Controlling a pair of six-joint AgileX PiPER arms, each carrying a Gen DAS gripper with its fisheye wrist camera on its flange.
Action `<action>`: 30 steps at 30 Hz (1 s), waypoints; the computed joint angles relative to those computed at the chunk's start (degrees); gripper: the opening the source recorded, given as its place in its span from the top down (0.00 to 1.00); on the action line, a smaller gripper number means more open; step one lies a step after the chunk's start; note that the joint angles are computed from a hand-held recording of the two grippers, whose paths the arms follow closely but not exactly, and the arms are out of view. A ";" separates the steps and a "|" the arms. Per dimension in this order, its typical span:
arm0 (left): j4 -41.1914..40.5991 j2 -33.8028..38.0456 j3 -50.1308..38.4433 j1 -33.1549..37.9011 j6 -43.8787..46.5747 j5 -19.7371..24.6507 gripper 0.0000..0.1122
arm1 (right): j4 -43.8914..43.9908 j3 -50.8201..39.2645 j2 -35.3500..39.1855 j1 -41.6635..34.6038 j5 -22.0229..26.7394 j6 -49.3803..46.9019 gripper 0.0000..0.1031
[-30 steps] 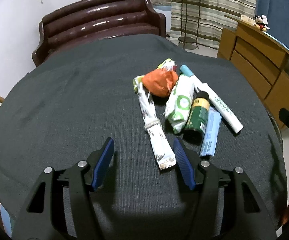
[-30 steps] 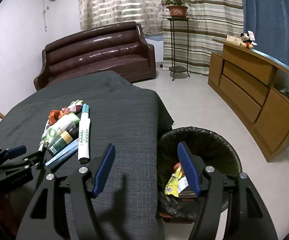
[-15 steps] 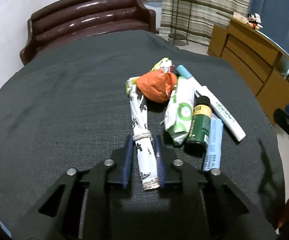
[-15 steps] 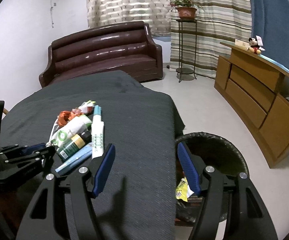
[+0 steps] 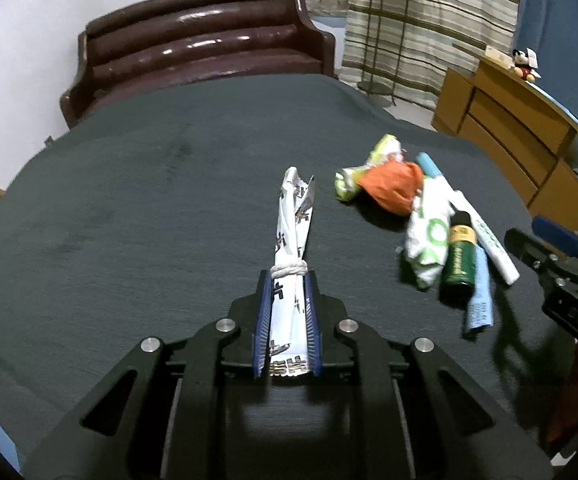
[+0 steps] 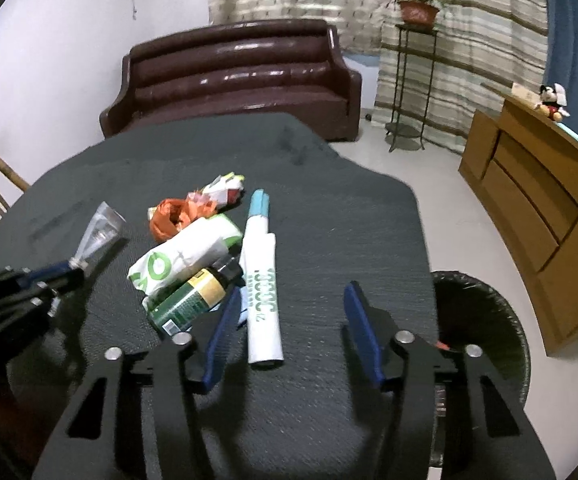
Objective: Collect trash
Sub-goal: 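Grasp the white printed paper roll with the left gripper while the right gripper grasps the white tube, then carry the paper roll and white tube over the black bin and open both grippers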
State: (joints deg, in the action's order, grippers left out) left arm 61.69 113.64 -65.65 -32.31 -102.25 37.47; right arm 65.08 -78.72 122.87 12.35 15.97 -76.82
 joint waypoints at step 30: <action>5.98 -0.88 -1.06 -2.52 -5.51 0.83 0.86 | 17.35 8.29 -5.08 -2.26 -0.03 -18.14 0.84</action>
